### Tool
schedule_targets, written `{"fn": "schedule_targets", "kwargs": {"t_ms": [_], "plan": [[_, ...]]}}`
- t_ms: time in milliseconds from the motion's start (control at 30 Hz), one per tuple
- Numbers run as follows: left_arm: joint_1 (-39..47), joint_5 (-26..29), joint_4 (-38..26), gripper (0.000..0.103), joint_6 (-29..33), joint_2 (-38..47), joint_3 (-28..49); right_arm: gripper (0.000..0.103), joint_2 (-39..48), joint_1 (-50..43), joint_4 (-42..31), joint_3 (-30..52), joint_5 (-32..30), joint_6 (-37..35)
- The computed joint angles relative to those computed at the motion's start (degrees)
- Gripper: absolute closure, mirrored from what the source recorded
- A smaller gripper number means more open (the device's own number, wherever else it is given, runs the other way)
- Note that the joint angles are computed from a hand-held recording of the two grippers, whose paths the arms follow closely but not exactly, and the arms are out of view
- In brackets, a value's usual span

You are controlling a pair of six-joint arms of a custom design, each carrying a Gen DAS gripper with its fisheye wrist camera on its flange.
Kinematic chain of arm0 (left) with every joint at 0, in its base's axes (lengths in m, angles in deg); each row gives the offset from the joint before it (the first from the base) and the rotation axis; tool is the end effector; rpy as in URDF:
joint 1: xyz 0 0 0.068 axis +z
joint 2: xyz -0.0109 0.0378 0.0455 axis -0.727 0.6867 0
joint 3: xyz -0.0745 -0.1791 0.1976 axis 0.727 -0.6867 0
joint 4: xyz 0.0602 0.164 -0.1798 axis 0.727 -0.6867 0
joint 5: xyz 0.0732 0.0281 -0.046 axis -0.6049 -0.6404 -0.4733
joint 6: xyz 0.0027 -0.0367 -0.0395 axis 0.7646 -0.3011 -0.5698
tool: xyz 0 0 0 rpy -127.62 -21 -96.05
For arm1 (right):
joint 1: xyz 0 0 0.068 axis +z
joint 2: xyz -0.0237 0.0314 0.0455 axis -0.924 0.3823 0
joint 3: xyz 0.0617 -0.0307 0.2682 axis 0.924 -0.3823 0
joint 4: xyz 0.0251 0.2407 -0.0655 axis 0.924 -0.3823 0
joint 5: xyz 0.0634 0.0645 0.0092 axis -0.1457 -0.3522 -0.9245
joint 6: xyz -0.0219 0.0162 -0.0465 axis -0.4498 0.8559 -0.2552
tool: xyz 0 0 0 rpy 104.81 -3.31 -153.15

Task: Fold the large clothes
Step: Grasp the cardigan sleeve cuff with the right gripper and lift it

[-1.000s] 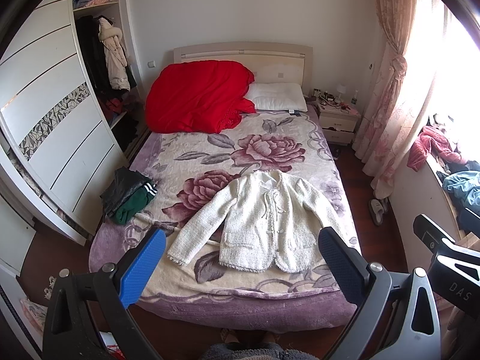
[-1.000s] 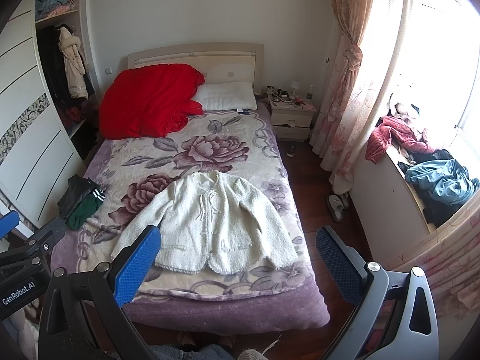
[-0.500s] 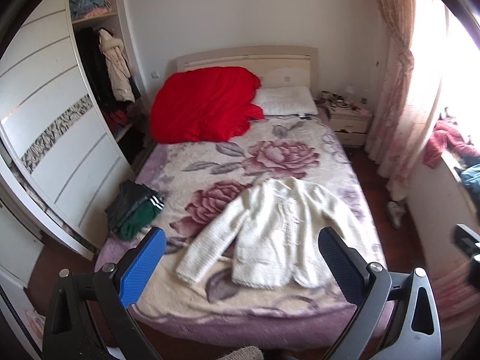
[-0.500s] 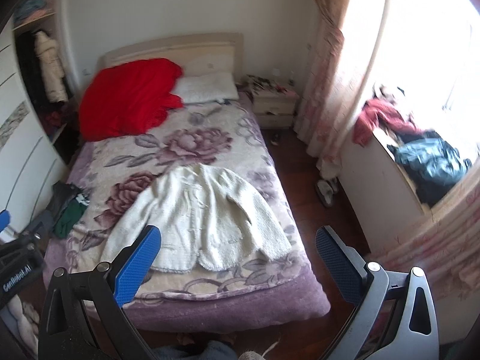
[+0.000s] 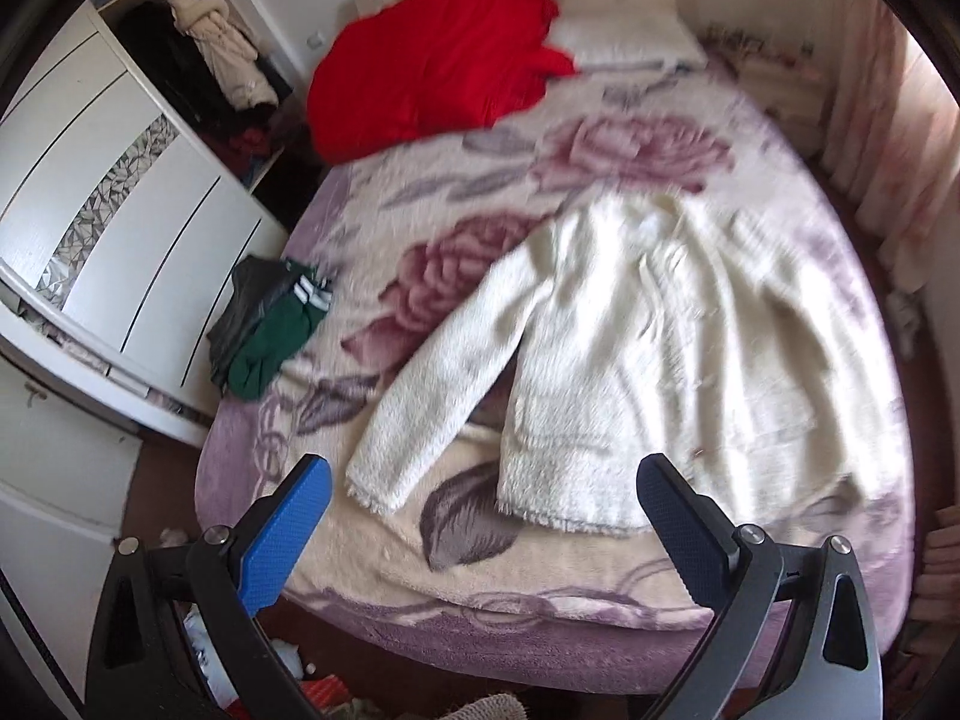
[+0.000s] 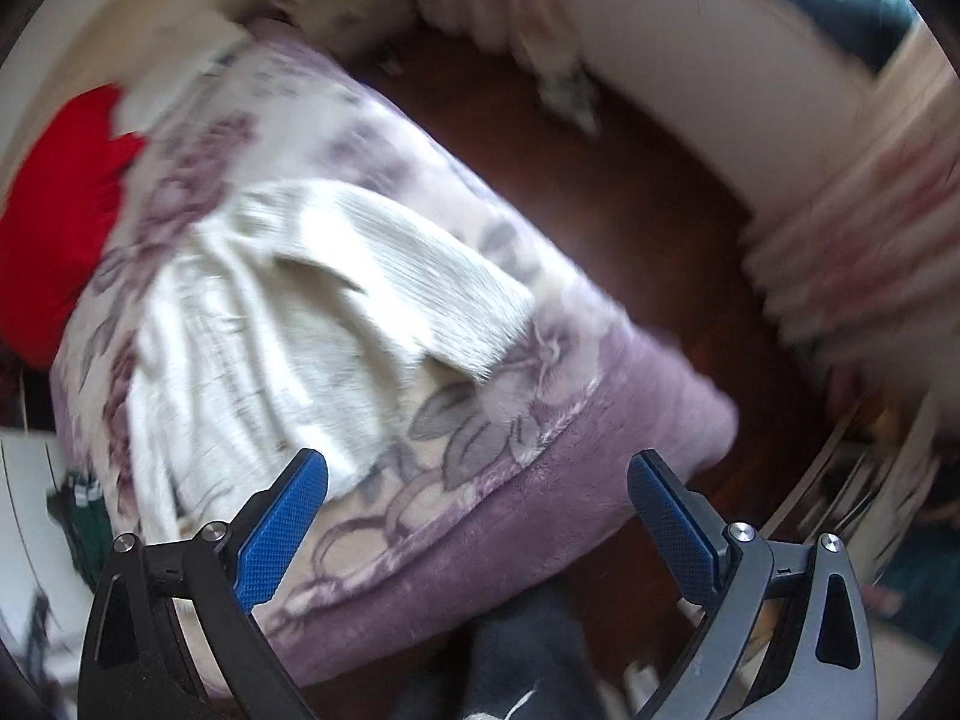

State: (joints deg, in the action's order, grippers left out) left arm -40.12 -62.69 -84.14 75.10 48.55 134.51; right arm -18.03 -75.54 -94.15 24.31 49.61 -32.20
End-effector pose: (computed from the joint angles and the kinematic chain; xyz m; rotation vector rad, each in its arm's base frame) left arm 0.2903 0.0412 0.4336 0.0933 2.6338 0.4217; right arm 0.1759 -0.0257 0.3695 1.2679 2.5745 0.0846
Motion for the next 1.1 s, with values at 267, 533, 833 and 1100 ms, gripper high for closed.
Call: {"fn": "schedule_targets", "kwargs": {"t_ms": [267,533,833,1100], "plan": [[-8.86,-7.78,19.7,0.0,-12.18,0.47,-34.51,0.025,33.34,-21.33,62.42,-34.85,-15.34,-7.22],[-18.15,-8.93,25.28,0.0,-20.57,9.73,-34.33,0.088,44.45,-17.56,81.14,-34.03,-18.44,0.61],[-22.53,-1.99,25.67,0.0,-21.0,23.14,-18.96,0.09,44.19,-29.84,66.29,-14.25,-22.24,-11.36],[-20.34,2.83,24.81,0.0,-21.05,29.66,-8.03,0.09,54.2,-26.28,46.6,22.95,-18.63,-17.09]]}}
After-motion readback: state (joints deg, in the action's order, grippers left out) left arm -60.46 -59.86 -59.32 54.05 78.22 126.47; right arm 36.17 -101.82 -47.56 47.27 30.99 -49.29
